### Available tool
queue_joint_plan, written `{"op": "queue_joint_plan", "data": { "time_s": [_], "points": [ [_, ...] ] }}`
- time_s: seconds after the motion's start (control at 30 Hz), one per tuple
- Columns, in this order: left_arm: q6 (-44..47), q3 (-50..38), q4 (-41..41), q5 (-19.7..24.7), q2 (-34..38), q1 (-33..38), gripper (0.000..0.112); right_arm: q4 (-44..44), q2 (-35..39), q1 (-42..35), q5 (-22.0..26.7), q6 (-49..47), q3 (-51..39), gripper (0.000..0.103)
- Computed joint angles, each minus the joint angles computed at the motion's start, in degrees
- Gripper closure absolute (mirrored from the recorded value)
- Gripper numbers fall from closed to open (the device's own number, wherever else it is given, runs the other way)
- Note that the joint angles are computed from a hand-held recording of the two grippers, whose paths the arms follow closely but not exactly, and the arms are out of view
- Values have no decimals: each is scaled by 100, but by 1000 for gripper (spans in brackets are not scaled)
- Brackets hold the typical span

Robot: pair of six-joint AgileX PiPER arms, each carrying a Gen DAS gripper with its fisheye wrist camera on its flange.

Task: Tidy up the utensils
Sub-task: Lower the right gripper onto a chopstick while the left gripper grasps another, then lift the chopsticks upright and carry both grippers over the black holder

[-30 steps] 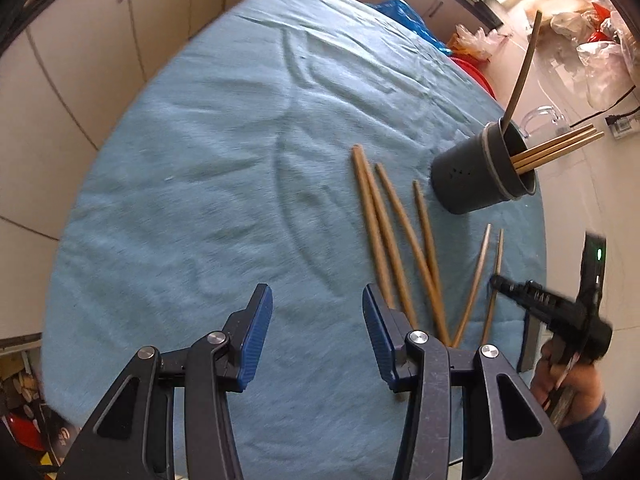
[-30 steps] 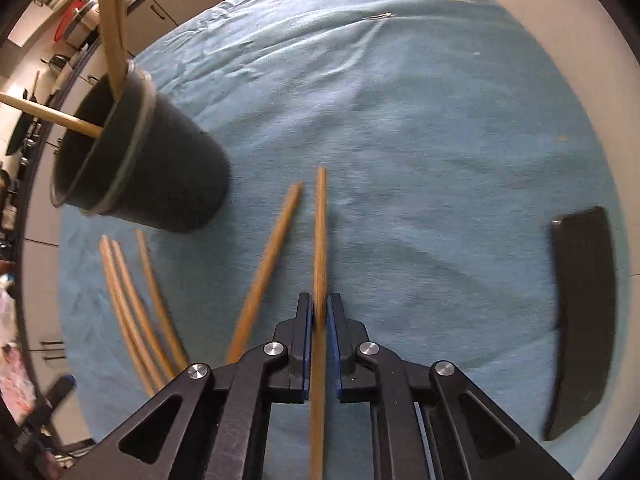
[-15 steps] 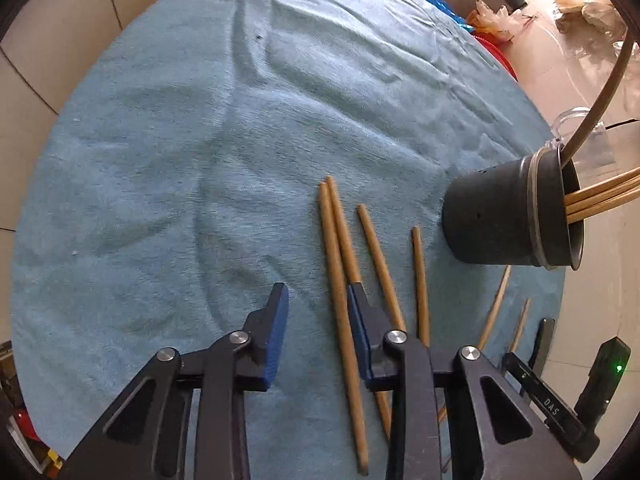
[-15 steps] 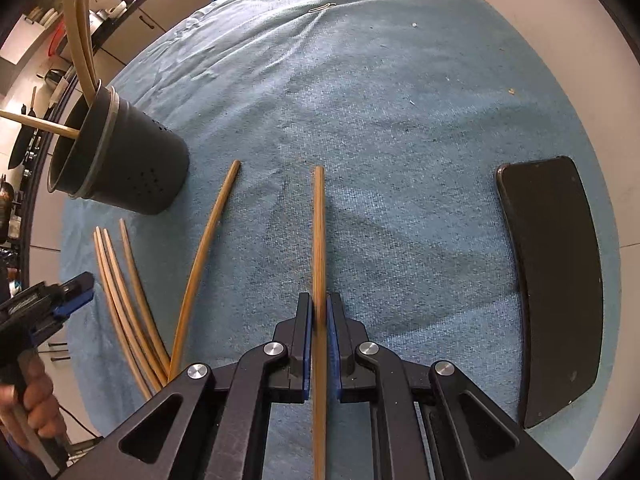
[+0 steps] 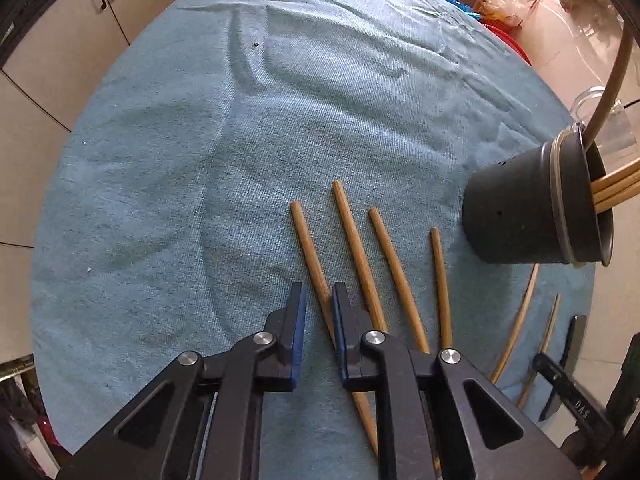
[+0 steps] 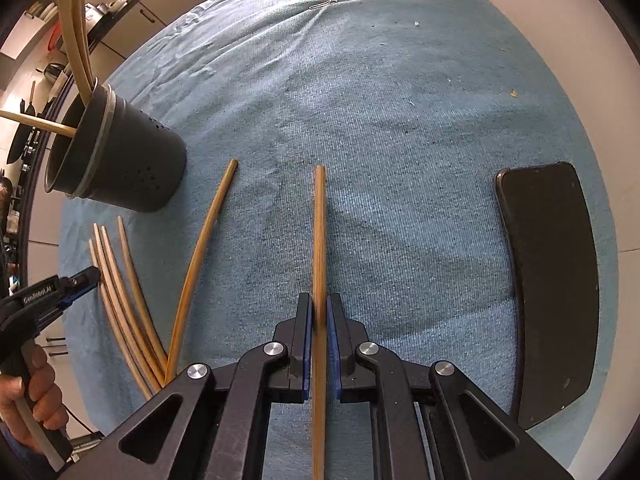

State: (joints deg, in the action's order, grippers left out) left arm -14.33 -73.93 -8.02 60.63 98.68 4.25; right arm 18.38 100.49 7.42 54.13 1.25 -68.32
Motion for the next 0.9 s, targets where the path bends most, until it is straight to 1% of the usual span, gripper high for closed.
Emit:
{"op": "queue_joint_plan", "data": {
  "time_s": [0.13,0.17,0.27,0.33,0.4,0.47,0.57,0.7,0.8,0.9],
  "points": [
    [-96,-267,63,205,185,-38,98,-263,237,126,155,242,-377,95],
    [-115,-309,130,171,217,-92,98,-347,313,157,189,309,-489,95],
    [-226,-206,560,-64,160,-351,103,-578,521,271,221,434,-796,95],
    [-211,49,578,-322,-10,-380,106,-623,570,304,227,449,-870,95],
    [-219,408,586,-583,-313,-375,107,-580,531,304,88,349,-792,96],
    [-327,734,702,-851,-703,-448,107,-310,397,219,-114,58,-577,96],
    [-625,1008,1083,-982,-1319,-598,107,-72,-48,193,-449,-200,-206,96],
    [-1039,1058,1597,-883,-1930,-806,107,45,-812,311,-869,-459,219,96],
    [-1284,1041,1833,-796,-2193,-935,107,73,-1192,399,-1021,-558,385,96],
    [-1532,1018,2089,-613,-2447,-1125,107,205,-1476,398,-1060,-737,460,96]
  ]
}}
